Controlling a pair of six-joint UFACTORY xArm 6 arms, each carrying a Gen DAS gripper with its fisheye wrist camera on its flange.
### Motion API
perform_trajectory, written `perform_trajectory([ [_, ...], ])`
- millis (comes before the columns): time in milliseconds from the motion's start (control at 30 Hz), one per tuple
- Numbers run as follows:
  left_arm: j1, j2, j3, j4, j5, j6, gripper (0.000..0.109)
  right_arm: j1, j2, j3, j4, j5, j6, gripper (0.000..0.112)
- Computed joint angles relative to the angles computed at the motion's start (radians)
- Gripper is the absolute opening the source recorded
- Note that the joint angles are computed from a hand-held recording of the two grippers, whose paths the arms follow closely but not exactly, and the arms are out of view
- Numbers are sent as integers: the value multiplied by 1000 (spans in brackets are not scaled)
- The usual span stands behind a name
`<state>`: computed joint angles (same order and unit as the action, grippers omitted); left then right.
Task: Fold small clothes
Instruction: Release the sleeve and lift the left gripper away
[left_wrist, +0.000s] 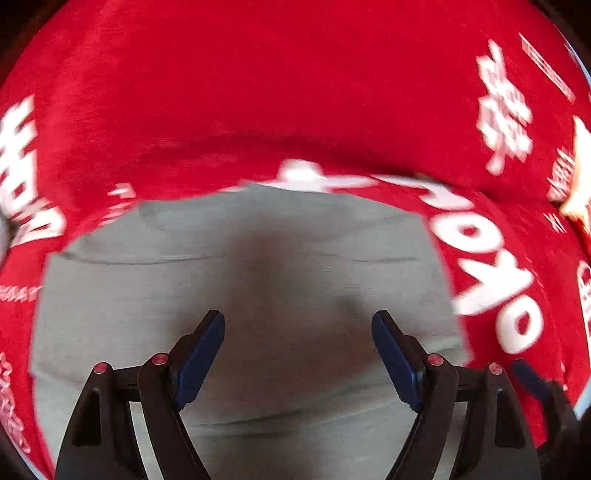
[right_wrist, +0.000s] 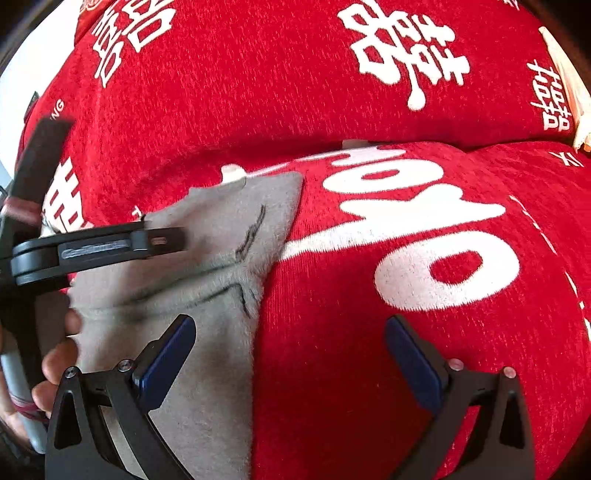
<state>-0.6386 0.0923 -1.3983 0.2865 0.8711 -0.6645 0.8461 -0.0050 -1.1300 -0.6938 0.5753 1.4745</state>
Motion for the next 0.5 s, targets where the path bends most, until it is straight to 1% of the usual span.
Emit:
perform_trajectory([
  [33,14,-22,24,39,13,-27,83,6,9,-15,-43,1,21,102],
  [67,51,-60,69,75,30,-50,83,14,22,-36,-66,5,21,102],
  [133,99,-114,131,80,52,-68,83,26,70,-100,-87,12,-17,102],
  [167,125,-140,164,81,59,-74,83,26,108,-147,-63,5,-65,102],
  [233,158,-168,203,102,87,-89,83,28,185,-248,-3,26,-143,102],
  [267,177,-186,231,100,86,-82,83,28,223,-299,31,39,-180,102],
  [333,191,-202,265,97,66,-79,83,20,330,-434,160,38,-310,102],
  [367,198,-209,280,99,48,-74,83,18,374,-494,206,60,-357,102],
  [400,205,-217,293,102,34,-69,83,17,445,-591,254,124,-425,102],
  [433,214,-222,300,96,32,-65,83,16,490,-657,292,191,-479,102],
  [467,230,-236,316,71,24,-51,83,15,518,-689,299,245,-501,102],
  [500,248,-234,316,45,12,-32,83,21,535,-729,264,325,-517,102],
])
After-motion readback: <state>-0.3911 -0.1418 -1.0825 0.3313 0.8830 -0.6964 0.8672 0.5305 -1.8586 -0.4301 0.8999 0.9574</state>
